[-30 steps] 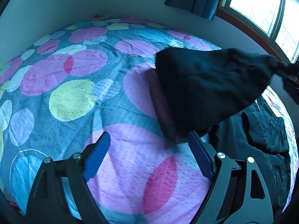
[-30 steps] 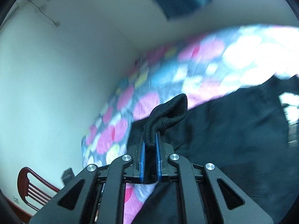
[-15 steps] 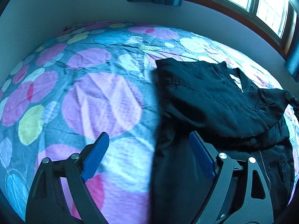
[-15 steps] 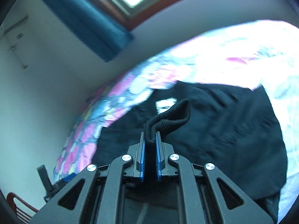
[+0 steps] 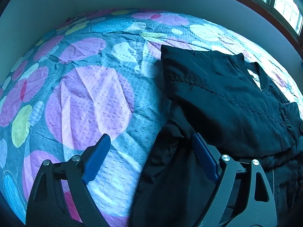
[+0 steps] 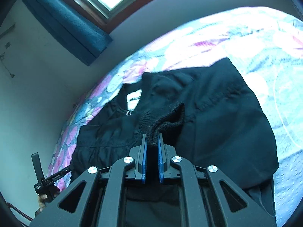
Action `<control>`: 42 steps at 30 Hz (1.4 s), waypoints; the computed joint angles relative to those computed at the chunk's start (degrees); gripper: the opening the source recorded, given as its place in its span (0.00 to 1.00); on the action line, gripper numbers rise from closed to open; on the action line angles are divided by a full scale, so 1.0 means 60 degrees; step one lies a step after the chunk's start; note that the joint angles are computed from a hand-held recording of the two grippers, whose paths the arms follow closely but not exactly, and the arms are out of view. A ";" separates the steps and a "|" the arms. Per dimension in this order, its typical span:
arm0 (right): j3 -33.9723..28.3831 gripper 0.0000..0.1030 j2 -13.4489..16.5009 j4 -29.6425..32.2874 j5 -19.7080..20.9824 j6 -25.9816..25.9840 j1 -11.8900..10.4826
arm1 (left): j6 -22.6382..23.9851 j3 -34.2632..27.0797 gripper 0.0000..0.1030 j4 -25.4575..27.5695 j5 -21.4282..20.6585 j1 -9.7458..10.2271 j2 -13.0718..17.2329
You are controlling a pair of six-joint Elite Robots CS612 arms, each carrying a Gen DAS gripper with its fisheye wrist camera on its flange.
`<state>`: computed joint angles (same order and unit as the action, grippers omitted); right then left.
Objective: Fold small clothes
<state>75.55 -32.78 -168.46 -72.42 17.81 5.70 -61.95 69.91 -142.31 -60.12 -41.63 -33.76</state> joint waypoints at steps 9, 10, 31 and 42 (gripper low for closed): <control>0.0422 0.09 -0.0215 -0.0204 -0.0090 0.0439 -0.0052 | -0.0031 -0.0005 0.86 -0.0189 -0.0295 0.0052 0.0055; 0.0486 0.09 -0.0258 -0.0197 -0.0146 0.0473 -0.0053 | -0.0023 -0.0002 0.86 -0.0216 -0.0313 0.0055 0.0062; 0.0907 0.13 -0.0465 0.0267 0.0733 0.1108 -0.0409 | 0.0092 0.0239 0.88 -0.0707 -0.0460 0.0064 -0.0026; 0.3006 0.47 -0.2046 -0.0294 0.0806 0.0069 -0.0841 | 0.0923 0.2809 0.88 -0.3447 -0.1381 -0.0322 -0.1221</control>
